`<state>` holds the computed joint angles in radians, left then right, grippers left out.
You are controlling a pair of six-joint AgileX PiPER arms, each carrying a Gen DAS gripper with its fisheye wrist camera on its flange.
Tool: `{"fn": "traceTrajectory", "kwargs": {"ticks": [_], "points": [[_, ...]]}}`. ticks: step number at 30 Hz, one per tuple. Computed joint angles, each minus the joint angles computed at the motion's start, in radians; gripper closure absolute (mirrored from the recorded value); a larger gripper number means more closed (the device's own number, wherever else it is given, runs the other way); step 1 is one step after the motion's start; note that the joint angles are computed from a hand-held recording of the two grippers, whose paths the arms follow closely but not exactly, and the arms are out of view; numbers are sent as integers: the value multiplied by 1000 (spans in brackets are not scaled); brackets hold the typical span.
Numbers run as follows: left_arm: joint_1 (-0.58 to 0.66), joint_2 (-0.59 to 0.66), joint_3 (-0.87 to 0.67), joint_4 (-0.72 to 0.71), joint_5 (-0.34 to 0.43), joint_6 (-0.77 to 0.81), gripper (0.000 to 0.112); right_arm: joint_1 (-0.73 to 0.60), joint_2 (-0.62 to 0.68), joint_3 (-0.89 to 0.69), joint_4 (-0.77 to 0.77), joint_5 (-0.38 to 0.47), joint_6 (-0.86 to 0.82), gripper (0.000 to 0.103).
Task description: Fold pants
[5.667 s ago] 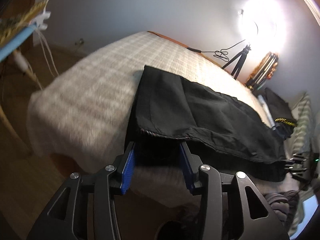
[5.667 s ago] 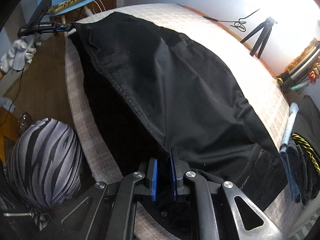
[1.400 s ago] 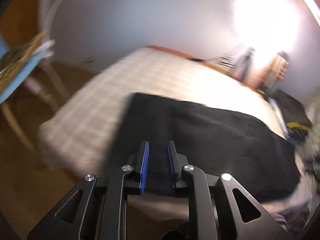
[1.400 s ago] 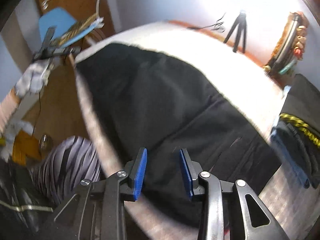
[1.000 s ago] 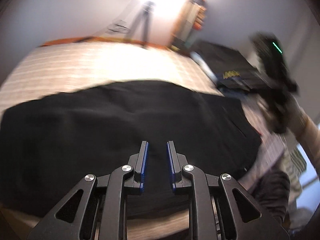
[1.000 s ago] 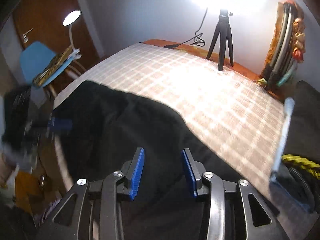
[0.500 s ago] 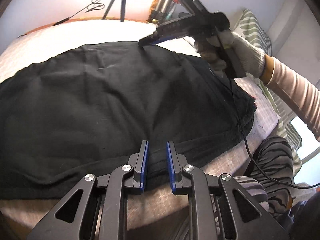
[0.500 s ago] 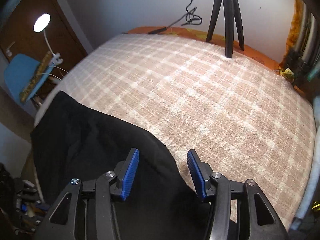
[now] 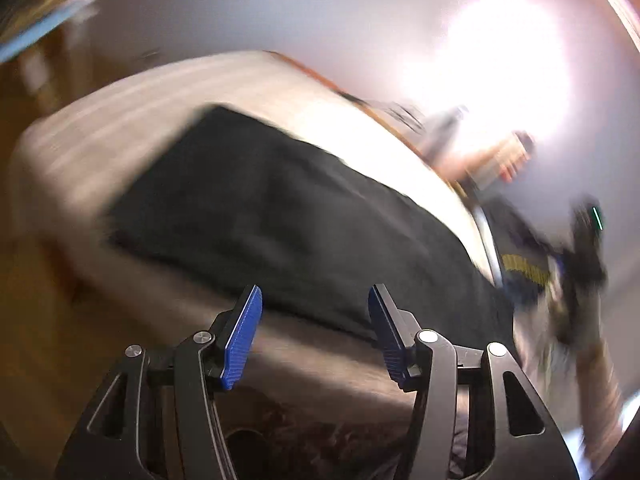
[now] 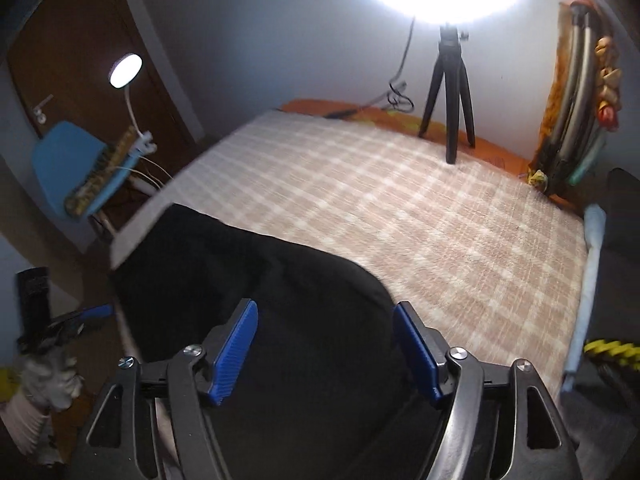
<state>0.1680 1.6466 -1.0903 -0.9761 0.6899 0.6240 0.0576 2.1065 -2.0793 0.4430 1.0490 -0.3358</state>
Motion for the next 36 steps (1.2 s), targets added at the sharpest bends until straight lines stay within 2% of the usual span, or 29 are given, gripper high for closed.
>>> {"fn": "traceTrajectory", "kwargs": {"ticks": [1, 3, 7, 10, 17, 20, 23, 26, 29, 31, 32, 34, 36], "points": [[56, 5, 18, -42, 3, 8, 58, 3, -32, 39, 8, -14, 1, 19], [128, 20, 34, -110, 12, 26, 58, 13, -116, 147, 36, -57, -14, 19], [196, 75, 31, -215, 50, 44, 58, 37, -209, 243, 63, -101, -13, 19], [173, 105, 14, -232, 54, 16, 58, 54, -254, 292, 65, -127, -10, 19], [50, 156, -53, -146, -47, -125, 58, 79, -319, 375, 22, -177, -5, 19], [44, 160, -70, -92, -65, -167, 58, 64, -332, 396, 36, -189, -17, 19], [64, 173, -81, -104, -60, -156, 58, 52, -343, 416, 49, -202, -25, 19], [36, 186, -103, -82, -119, -185, 58, 51, -337, 416, 56, -207, -26, 19], [1, 185, -105, -44, -202, -254, 63, 61, -325, 403, 54, -205, -13, 19], [-12, 203, -120, -27, -223, -274, 89, 77, -316, 388, 41, -203, -2, 19], [-18, 212, -124, -35, -235, -267, 90, 86, -309, 377, 32, -198, 5, 19], [-21, 215, -118, -111, -248, -186, 99, 107, -289, 348, 12, -186, 24, 19], [-41, 203, -108, -142, -283, -122, 101, 120, -264, 314, 2, -168, 41, 19]]}}
